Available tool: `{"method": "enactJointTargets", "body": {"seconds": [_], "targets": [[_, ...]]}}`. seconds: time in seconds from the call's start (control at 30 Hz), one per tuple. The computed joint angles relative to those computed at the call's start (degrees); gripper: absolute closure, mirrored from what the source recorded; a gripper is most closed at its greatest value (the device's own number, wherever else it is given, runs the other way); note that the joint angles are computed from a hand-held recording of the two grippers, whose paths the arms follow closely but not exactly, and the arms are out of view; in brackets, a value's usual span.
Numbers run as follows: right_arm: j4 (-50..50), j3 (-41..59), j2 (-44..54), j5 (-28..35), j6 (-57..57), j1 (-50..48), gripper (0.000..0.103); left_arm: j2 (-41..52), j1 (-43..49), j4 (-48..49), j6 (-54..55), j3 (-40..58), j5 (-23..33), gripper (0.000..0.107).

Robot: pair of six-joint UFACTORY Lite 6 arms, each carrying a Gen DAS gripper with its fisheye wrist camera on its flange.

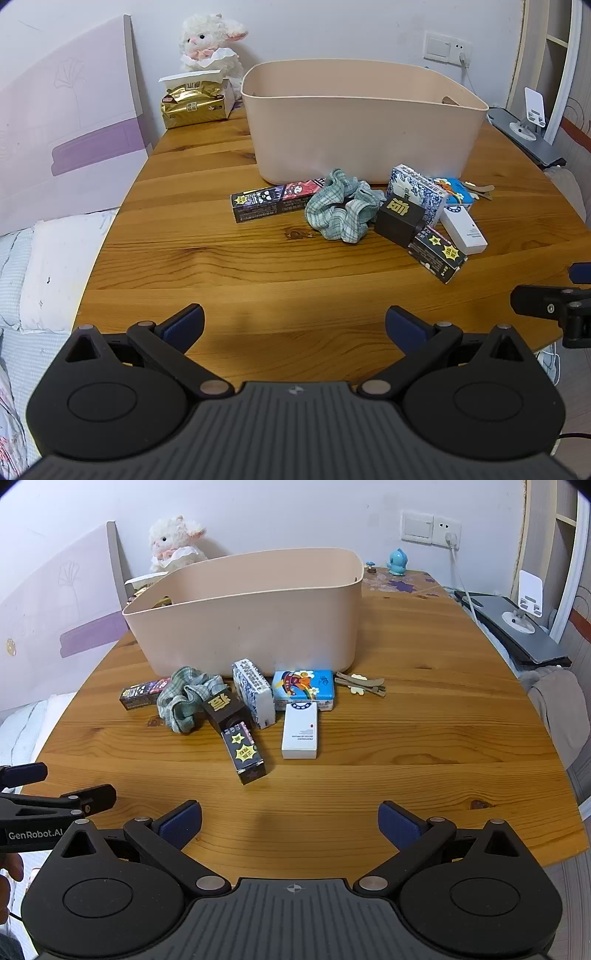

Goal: Organize objects
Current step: 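Move both tools toward the items in front of the basket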

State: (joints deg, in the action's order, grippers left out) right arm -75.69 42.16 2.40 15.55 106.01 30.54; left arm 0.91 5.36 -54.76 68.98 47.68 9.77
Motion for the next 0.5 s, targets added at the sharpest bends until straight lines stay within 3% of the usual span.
{"method": "enactJointTargets", "body": {"seconds": [0.5], "targets": [[0.46, 1.34, 1.10, 0.34, -1.08, 0.43, 0.000, 1.55, 1.26, -1.93, 3.30, 2.03, 1.76, 0.004]]}}
